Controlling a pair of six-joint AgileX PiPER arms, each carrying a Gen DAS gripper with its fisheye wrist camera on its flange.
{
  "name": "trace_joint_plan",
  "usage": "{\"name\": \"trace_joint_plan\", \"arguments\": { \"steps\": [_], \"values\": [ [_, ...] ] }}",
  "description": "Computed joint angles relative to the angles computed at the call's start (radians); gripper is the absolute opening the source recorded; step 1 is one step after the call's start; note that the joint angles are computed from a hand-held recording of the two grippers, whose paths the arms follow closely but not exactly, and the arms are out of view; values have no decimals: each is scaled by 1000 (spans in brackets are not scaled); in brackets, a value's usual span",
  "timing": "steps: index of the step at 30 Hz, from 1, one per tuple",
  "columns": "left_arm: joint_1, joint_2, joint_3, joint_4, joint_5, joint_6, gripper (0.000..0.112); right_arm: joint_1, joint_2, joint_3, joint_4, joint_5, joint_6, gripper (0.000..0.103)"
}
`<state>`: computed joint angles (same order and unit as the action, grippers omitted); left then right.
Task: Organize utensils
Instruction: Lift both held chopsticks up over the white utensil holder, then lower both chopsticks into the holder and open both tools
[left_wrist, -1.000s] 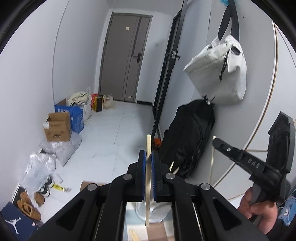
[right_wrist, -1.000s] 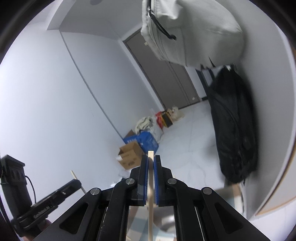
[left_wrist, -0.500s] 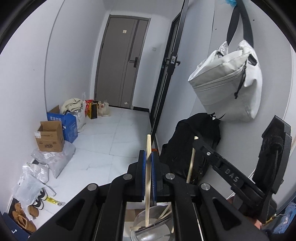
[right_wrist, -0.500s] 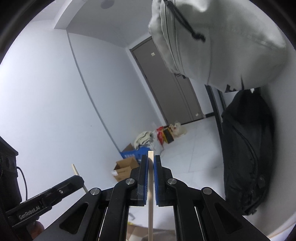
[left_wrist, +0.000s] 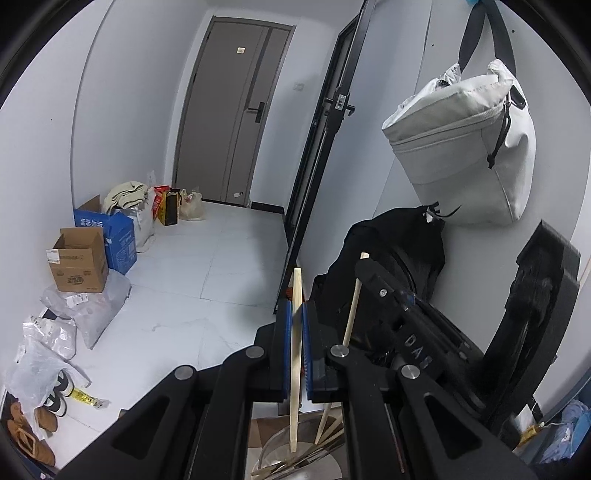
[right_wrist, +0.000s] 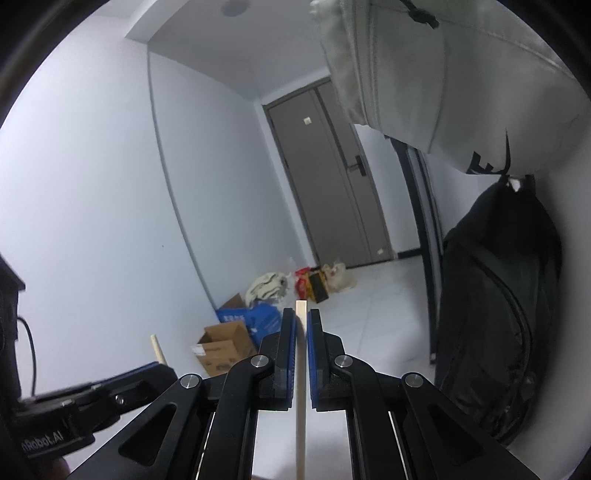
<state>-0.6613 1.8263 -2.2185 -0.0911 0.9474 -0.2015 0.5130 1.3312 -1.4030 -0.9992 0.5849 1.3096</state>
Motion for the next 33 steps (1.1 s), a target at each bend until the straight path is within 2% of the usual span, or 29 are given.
{"name": "trace_joint_plan", "arguments": {
  "steps": [4,6,9,18,25,33],
  "values": [
    [3,-48,121,-18,-106,32,2,38,4,56,-131,14,110,5],
    [2,-62,162,-22,-141,41,2,36,19,50,-131,9,120,5],
    [17,-70,192,-77,-156,76,2,50,1,86,-174,8,170,5],
    [8,-104,263,-98,-198,128,2,63,-43,125,-191,5,147,5],
    [9,-119,290,-162,-183,219,2,28,-80,129,-46,-51,-20,5],
    [37,-79,217,-266,-24,292,2,41,-148,191,110,-31,-149,6]
  ]
}}
